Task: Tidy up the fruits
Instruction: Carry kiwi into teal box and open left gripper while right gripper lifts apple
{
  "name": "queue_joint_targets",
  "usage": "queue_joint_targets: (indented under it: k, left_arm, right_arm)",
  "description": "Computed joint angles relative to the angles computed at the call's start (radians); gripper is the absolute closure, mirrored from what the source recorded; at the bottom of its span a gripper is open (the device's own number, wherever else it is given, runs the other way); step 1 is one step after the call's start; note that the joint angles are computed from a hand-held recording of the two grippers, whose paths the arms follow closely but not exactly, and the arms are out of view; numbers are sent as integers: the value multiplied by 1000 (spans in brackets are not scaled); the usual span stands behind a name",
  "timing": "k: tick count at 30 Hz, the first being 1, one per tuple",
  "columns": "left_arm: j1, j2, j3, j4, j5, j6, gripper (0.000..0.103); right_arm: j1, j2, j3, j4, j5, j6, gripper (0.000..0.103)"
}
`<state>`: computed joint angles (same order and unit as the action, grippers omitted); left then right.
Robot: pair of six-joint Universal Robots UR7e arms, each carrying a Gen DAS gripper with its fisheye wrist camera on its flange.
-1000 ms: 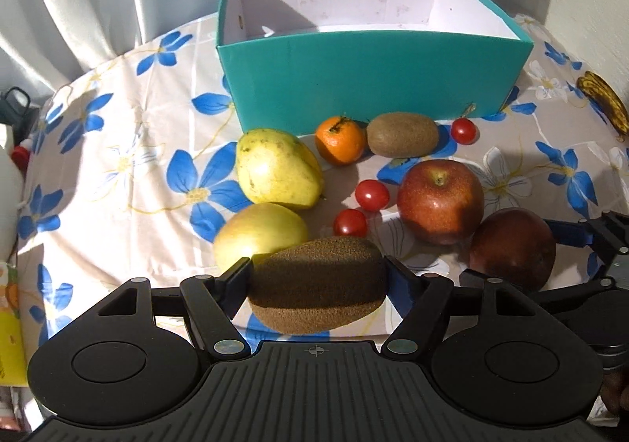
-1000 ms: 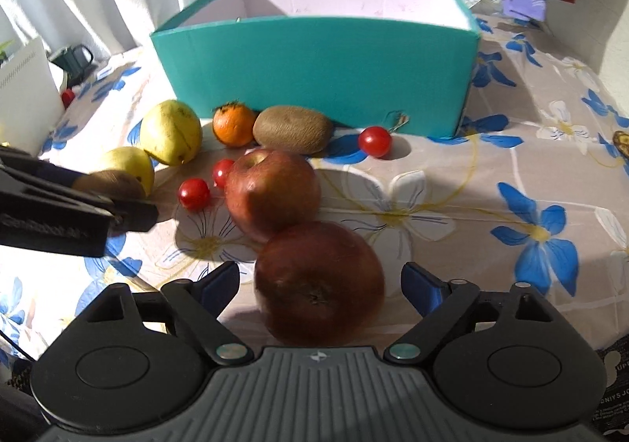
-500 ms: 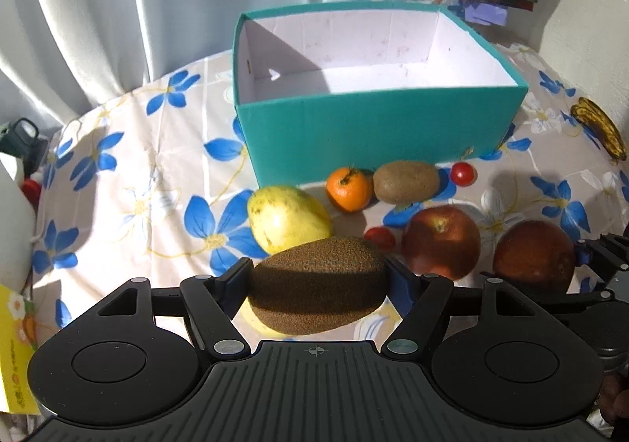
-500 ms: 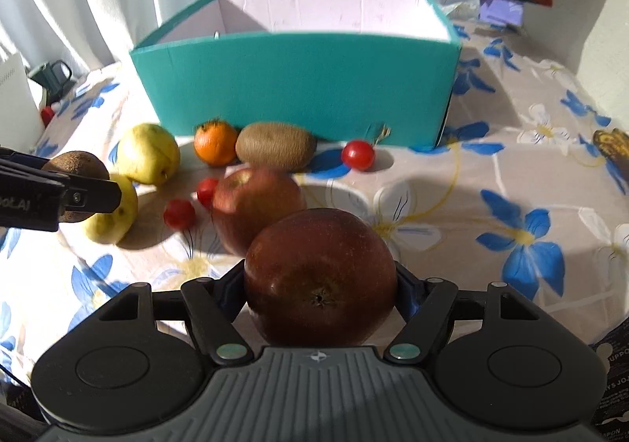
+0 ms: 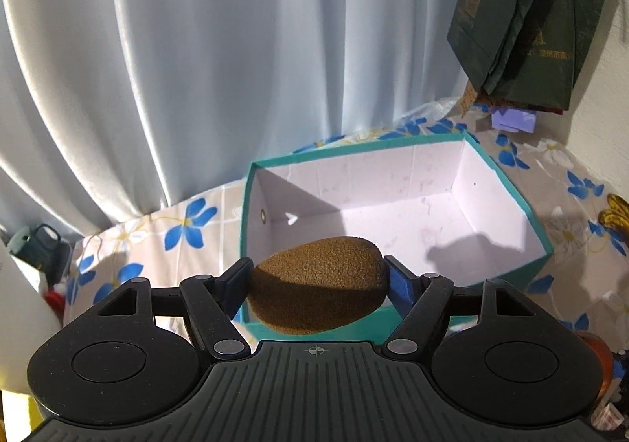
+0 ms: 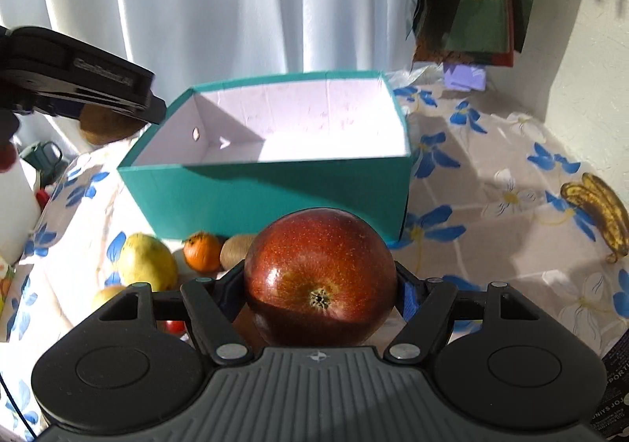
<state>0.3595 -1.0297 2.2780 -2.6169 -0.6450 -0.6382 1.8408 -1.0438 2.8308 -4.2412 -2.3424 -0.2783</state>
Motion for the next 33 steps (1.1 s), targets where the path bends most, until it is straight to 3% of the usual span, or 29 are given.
queue_joint_targets:
  k: [11, 23, 31, 33]
  left_arm:
    - [148, 204, -122, -145, -24, 129, 27]
    - [259, 284, -249, 62, -114, 60, 27]
    - [278, 278, -273, 94, -164, 42, 26]
    - [271, 275, -262, 72, -154, 47, 16]
  right_arm:
    - [-21, -72, -19, 12, -9, -32, 30]
    - [-51, -78, -24, -35, -3, -57, 30]
    - [-52, -84, -39, -37, -12, -71, 30]
    - [-50, -81, -43, -41, -13, -74, 30]
